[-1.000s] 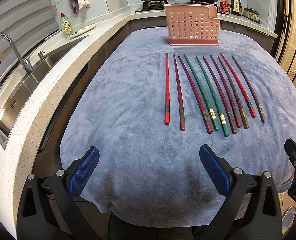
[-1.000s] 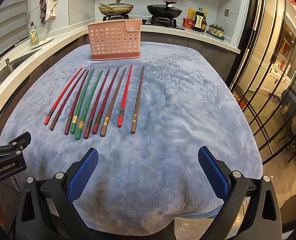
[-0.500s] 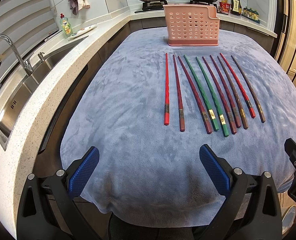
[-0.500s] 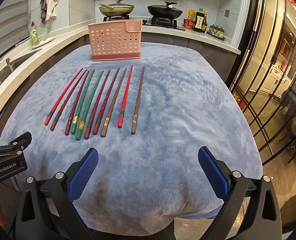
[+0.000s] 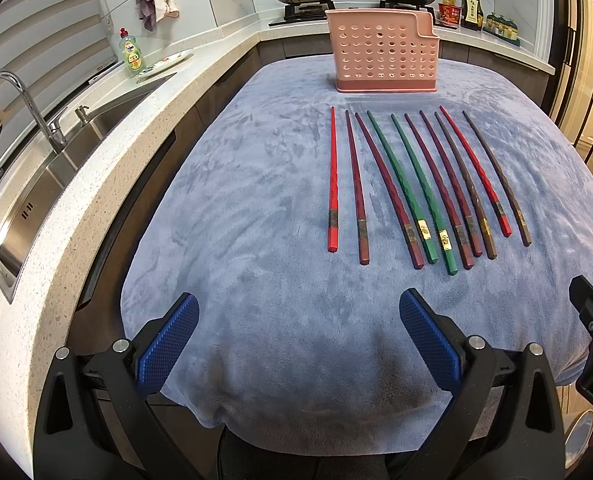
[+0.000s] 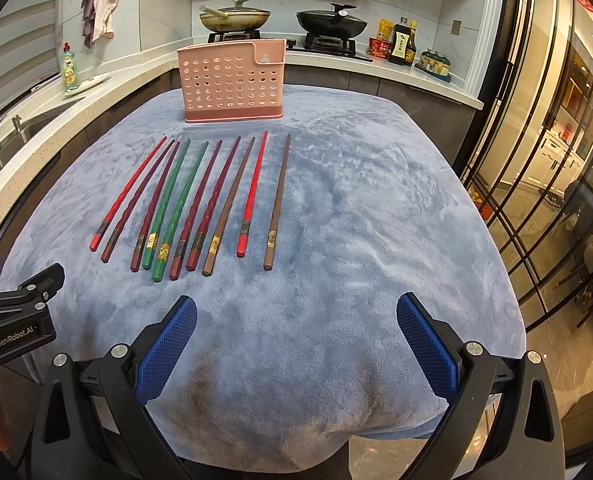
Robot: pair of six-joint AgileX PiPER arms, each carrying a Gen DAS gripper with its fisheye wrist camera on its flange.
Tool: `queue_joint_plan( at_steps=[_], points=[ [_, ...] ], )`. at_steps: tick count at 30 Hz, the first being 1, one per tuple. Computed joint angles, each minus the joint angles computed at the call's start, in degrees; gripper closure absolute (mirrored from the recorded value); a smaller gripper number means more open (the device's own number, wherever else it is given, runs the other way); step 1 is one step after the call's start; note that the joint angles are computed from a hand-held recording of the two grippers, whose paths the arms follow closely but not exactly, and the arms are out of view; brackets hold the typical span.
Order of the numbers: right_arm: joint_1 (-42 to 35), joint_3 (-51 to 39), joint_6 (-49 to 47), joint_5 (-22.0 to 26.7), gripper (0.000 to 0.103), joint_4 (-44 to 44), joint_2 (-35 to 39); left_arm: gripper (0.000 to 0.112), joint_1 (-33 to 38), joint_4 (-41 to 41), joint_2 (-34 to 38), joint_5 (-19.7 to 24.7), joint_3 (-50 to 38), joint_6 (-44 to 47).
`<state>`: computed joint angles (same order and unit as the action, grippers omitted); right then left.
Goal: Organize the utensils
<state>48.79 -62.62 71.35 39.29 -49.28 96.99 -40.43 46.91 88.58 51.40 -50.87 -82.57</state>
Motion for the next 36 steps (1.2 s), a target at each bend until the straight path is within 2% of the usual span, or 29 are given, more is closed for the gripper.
queue_joint_plan(
  at_steps=[15, 20, 22, 27, 29, 32, 36],
  points=[
    [-0.2, 0.0, 0.4, -0.2, 0.007, -0.3, 0.2, 0.016, 1.0, -1.1, 0.3, -0.9, -0.5, 0.8],
    [-2.3, -2.4, -0.4, -0.8, 0.007, -0.8, 2.5, 0.016, 6.3, -1.1, 1.1, -4.5, -0.3, 1.8],
    [-3.6, -3.6, -0.9, -1.8, 0.007, -0.8, 3.7, 0.016, 8.8, -0.7, 1.3, -7.6, -0.1, 2.6],
    [-6.6, -7.5, -3.4, -4.3, 0.008, 0.3, 7.8, 0.016, 12.7, 3.4, 5.3, -11.2, -1.4, 1.8],
    [-7.8, -9.0, -5.0, -5.5, 0.011, 2.1, 9.4, 0.017, 13.8, 3.8, 6.7, -12.3, -1.9, 1.8],
    [-9.3, -11.6, -8.0, -6.5, 0.019, 5.1, 11.9, 0.019, 16.0, 3.2, 8.7, -15.3, -2.9, 3.1],
    [-10.8, -14.7, -11.8, -7.4, 0.033, 9.0, 14.8, 0.021, 16.6, 3.0, 11.1, -17.0, -4.4, 4.0]
  ],
)
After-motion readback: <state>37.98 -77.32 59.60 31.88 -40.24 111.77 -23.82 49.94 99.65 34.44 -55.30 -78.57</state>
